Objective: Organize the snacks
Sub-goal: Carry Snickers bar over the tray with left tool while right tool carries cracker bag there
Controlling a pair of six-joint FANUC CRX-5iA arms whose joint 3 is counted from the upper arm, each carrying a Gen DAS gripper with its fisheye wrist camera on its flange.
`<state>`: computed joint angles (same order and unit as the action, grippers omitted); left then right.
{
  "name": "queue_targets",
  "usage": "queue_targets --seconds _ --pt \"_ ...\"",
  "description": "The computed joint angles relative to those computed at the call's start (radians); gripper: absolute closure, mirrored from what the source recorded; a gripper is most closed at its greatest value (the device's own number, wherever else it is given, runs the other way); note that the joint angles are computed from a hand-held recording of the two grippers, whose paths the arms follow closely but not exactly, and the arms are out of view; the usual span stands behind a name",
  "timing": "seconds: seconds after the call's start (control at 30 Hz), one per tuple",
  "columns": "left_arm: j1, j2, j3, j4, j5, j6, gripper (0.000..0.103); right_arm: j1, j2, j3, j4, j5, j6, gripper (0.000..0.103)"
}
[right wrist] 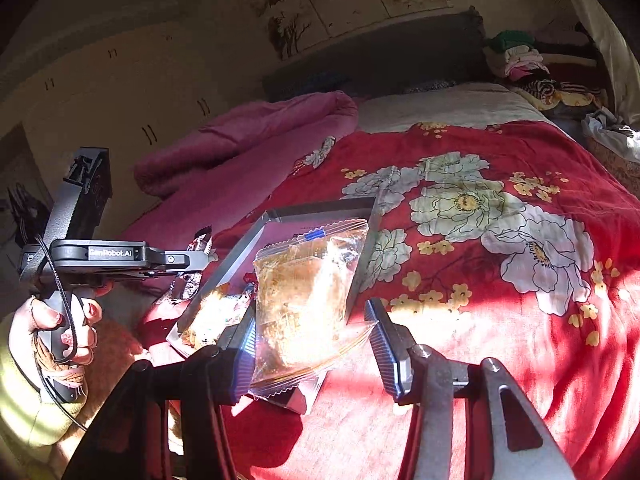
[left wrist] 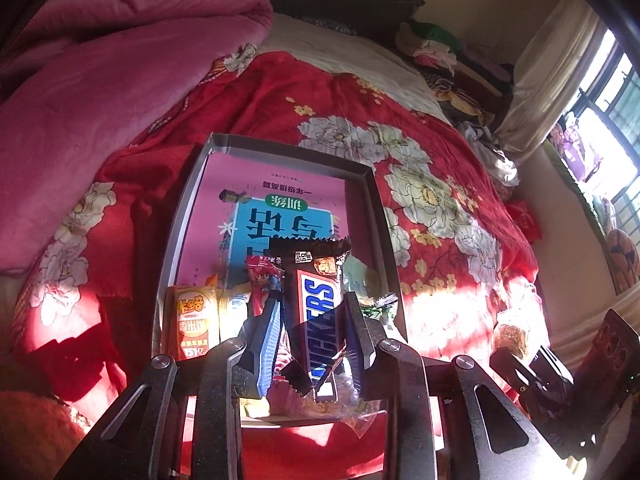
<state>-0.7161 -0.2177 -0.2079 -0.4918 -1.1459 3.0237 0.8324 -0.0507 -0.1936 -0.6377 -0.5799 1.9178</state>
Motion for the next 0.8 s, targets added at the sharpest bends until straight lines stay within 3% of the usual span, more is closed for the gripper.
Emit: queue_targets --seconds 0.37,0.8 --pt "-0.029 -0.05 -0.046 -0.026 -0.043 0.035 0.072 0.117 0.027 0.028 0.091 0.004 -0.061 0.052" --pt "-0.001 -0.1 -0.132 0.021 0.043 0.018 0.072 0.19 0.069 0.066 0.186 0.009 -0.182 0.052"
